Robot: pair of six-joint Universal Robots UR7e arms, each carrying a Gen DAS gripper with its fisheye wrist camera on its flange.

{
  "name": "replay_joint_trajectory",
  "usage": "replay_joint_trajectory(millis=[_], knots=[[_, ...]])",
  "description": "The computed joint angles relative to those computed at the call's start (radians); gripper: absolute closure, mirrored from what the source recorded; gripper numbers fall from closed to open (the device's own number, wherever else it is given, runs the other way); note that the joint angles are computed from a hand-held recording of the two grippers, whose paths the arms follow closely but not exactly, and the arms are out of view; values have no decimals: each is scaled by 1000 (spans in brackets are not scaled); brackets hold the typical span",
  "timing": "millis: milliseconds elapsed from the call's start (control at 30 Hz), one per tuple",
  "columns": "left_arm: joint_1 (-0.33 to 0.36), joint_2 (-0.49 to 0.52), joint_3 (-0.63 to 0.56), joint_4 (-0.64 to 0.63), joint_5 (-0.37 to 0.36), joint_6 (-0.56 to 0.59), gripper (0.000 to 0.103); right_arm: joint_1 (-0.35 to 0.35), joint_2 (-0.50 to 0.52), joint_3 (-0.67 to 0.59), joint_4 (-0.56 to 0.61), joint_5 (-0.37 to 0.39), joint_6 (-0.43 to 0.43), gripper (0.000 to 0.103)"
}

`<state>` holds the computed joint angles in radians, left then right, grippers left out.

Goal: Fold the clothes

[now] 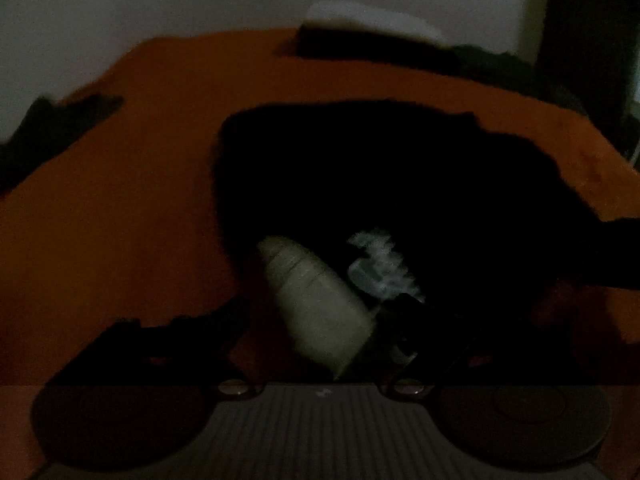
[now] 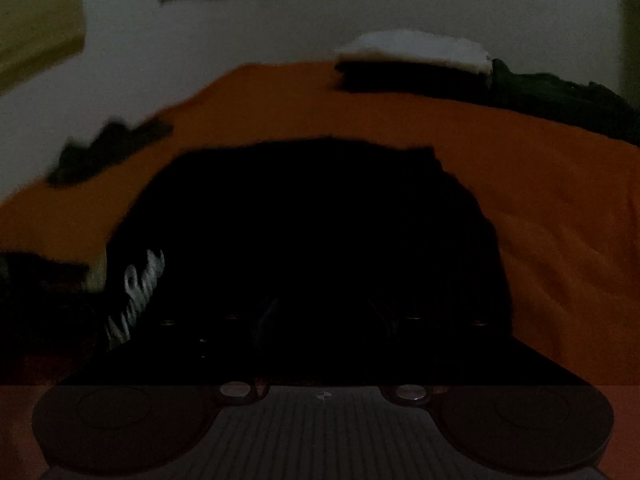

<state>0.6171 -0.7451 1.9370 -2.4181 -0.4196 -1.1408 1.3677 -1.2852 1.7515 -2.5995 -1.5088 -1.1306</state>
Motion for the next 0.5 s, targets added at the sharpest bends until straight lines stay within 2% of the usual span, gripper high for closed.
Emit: replay_joint_trajectory(millis=[67, 133, 167, 200, 233, 267, 333, 500], knots=[[9, -28, 56, -78, -24, 21, 11, -19, 7, -4, -55, -35, -3, 59], [9, -45, 79, -82, -24, 57, 10, -34, 18, -22, -86, -50, -13, 75], [-2, -51, 78, -35, -20, 34, 10, -34, 25, -32, -102, -60, -24, 89], [-6, -60, 78, -4, -17, 18, 10, -34, 32, -42, -119, -71, -35, 91], [-10, -69, 77, 28, -14, -2, 10, -33, 40, -51, -138, -84, -36, 90], [-14, -77, 77, 63, -10, -29, 10, -32, 45, -62, -142, -99, -13, 80], [-17, -88, 70, 135, -11, -83, 10, -34, 45, -96, -78, -99, 42, 79], [-11, -95, 6, 364, -42, -234, 10, -31, 32, -92, -63, -94, 24, 76]])
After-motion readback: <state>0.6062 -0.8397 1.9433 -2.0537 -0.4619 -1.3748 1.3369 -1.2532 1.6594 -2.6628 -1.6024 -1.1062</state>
